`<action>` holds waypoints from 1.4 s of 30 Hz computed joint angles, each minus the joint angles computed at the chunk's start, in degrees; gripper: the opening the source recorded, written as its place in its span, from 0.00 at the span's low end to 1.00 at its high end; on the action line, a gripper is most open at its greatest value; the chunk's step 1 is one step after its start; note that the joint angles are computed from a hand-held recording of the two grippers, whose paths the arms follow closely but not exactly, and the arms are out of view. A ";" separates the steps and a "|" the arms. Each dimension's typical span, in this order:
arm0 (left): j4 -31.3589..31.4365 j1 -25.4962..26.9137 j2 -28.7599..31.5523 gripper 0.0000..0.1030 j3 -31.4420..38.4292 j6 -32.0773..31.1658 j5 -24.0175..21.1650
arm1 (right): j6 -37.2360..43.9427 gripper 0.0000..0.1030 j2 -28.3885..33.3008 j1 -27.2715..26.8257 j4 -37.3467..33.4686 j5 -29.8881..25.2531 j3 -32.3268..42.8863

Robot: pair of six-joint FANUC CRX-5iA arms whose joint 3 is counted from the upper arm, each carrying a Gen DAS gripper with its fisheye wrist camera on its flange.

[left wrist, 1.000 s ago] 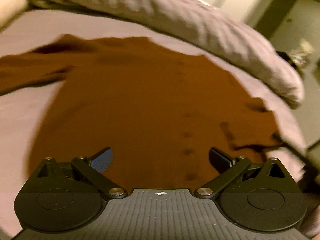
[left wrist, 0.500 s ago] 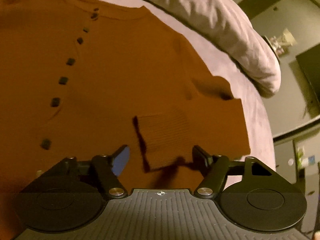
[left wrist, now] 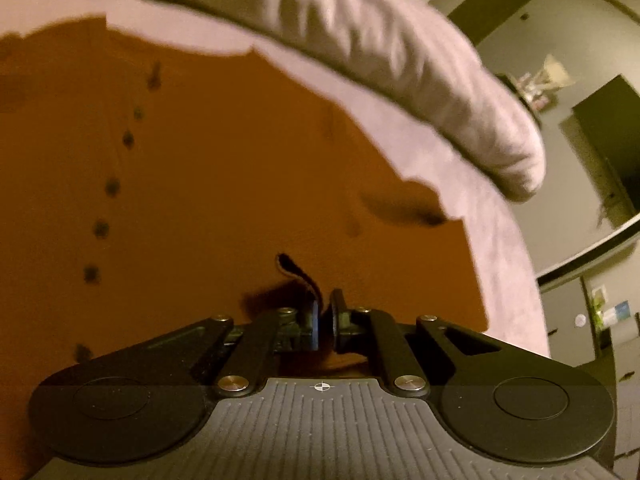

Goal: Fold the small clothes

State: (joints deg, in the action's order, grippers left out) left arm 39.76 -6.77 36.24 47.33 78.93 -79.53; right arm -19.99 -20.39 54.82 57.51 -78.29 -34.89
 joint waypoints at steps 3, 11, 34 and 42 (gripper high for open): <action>-0.43 0.93 -0.40 0.07 0.97 -1.24 1.32 | 1.43 0.43 1.56 -0.07 -0.63 -1.22 1.36; -7.66 3.87 -1.66 0.07 4.07 -4.89 4.67 | 3.91 0.44 2.96 0.20 -0.90 -3.04 2.25; -12.89 11.06 -2.19 0.57 0.18 -1.32 5.70 | 11.46 0.61 9.12 -1.93 -2.97 -6.50 9.67; -9.69 11.37 -0.57 0.44 0.55 -3.35 4.45 | 15.68 0.64 12.54 -4.62 0.31 -1.32 12.68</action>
